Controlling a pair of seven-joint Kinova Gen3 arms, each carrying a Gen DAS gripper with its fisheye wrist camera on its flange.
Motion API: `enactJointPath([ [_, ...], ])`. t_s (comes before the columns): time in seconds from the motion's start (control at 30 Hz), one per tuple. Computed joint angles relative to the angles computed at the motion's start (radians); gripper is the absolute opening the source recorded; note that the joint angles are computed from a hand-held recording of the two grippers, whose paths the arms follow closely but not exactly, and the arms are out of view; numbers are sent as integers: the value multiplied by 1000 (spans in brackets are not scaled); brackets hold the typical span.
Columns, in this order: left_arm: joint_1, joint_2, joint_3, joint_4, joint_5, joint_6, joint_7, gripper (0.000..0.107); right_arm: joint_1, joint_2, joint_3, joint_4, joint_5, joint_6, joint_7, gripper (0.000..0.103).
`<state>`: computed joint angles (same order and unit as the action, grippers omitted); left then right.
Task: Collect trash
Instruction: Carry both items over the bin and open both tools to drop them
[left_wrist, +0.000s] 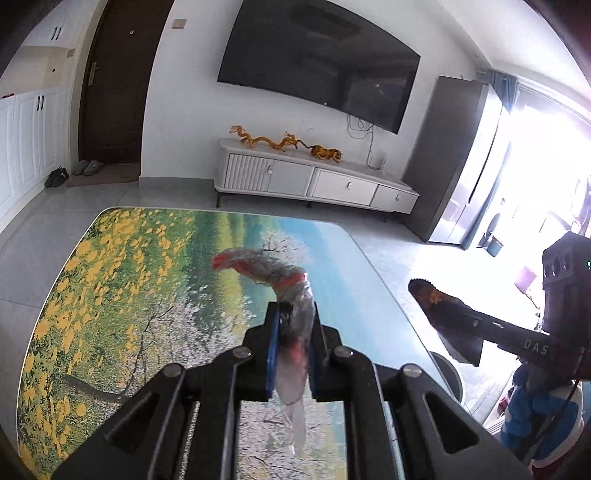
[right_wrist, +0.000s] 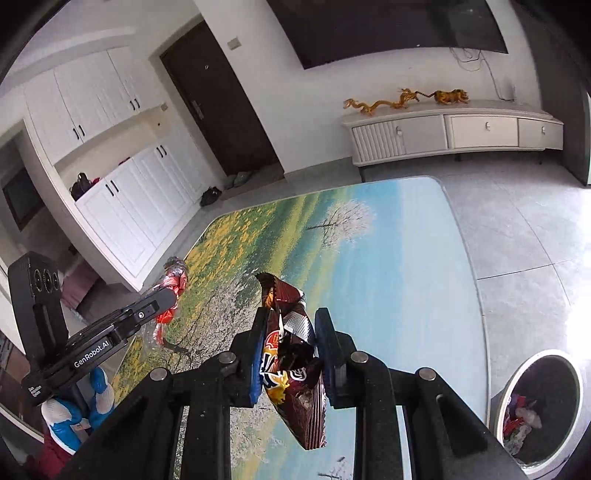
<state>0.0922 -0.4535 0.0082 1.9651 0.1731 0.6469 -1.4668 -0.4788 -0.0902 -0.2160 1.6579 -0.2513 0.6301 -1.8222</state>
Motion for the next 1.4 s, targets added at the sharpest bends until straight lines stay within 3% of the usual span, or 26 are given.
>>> enactJointPath([
  [0.17,2,-1,98,-61,-26,13,46,12,38,-114,34,69,-13,-42,-23,23],
  [0.37,20,66,228,-147,-81,27,120,12,93,-234,76,137,0,-63,-40,23],
  [0.57,68,216,372,-256,-191,41,218,12,180,-334,145,215,24,-53,-72,23],
  [0.77,161,436,481,-394,-364,80,348,12,281,-353,218,287,54,-37,-91,24],
  [0.9,272,603,483,-512,-462,146,401,12,309,-328,282,343,44,-41,-69,24],
  [1.1,411,824,436,-710,-487,251,353,13,317,-242,404,415,-45,-49,23,25],
  [1.33,465,987,387,-871,-385,311,276,14,357,-137,482,461,-196,-38,173,34],
  [1.4,447,1018,391,-895,-320,309,246,22,386,-111,466,465,-208,-38,176,37],
])
